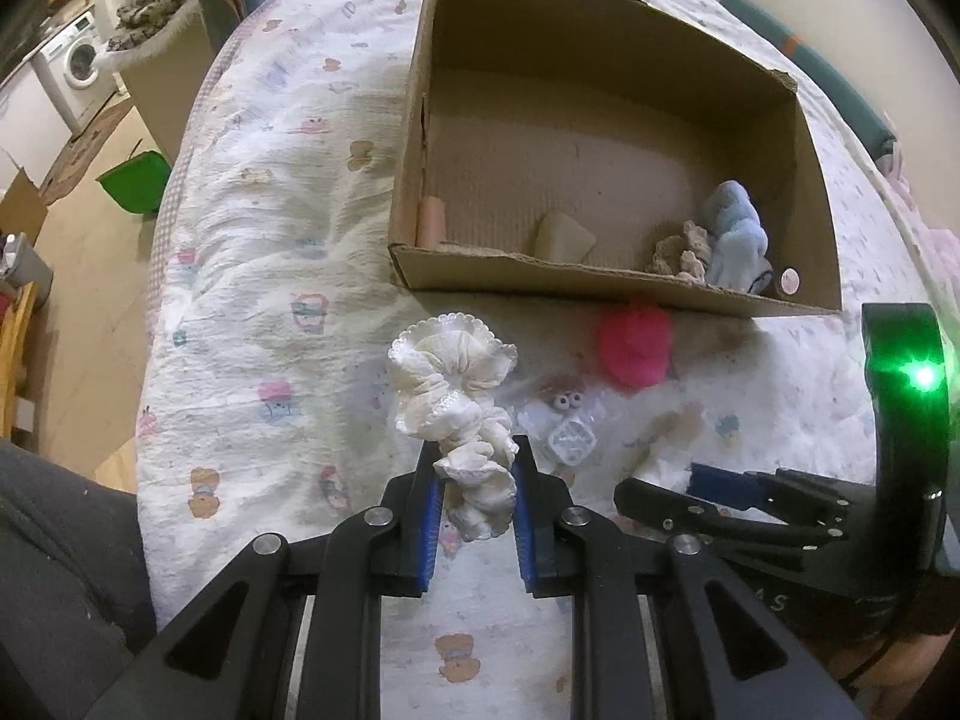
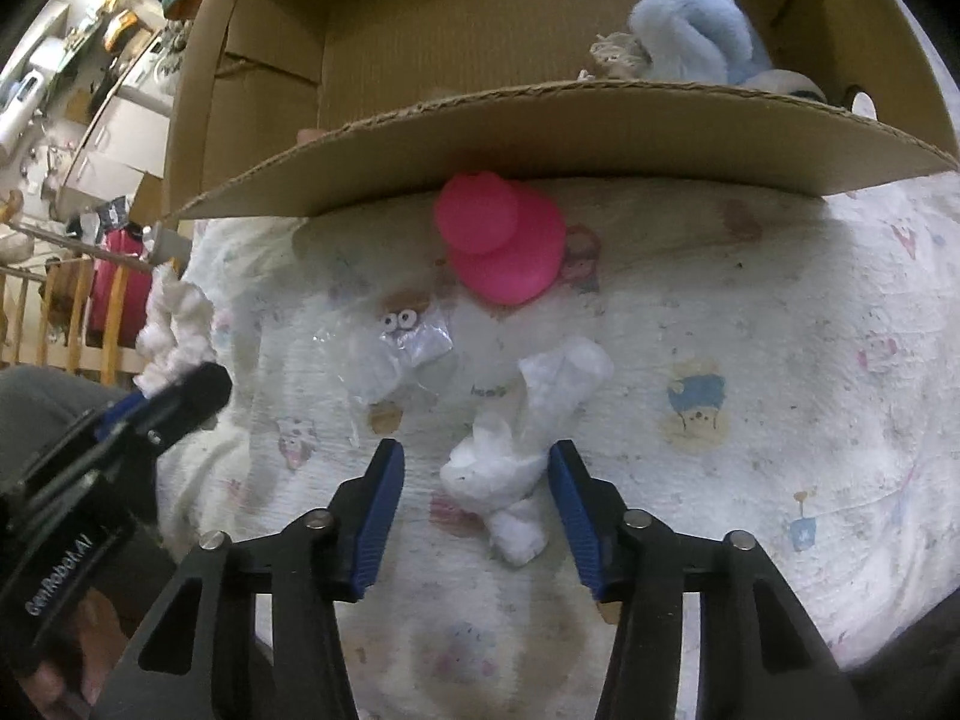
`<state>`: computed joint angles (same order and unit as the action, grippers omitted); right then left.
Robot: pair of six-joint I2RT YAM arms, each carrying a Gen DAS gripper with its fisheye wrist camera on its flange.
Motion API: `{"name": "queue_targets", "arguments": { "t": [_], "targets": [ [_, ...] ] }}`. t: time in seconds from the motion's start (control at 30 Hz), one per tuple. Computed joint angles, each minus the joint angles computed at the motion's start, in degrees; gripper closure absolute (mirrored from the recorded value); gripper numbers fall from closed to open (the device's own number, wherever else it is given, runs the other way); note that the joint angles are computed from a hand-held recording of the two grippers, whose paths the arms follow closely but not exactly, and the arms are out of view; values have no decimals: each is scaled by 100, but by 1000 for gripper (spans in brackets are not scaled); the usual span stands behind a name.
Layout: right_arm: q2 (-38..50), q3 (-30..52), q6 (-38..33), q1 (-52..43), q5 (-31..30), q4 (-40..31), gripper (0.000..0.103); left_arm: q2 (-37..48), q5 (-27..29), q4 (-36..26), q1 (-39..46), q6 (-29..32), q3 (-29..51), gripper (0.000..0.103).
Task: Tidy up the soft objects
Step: 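Grasp the white cloth with the right tool while the left tool grasps the white scrunchie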
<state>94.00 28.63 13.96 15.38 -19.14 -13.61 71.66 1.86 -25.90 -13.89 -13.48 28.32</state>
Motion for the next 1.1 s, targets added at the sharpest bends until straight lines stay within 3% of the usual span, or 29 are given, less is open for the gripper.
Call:
{"name": "queue_targets", "arguments": {
  "t": [0.2,0.67,1.1],
  "targets": [
    [-125,13,13,128,67,32,70,82,29,34,6,-31,16,84],
    [-992,-281,-74,-245,28,-136,70,-47,-219,120,-24,-61,-52,84],
    [-2726,-550,-468,-779,76,-1203,70,-432,-358,-136,-15,12,-46,84]
  ]
}}
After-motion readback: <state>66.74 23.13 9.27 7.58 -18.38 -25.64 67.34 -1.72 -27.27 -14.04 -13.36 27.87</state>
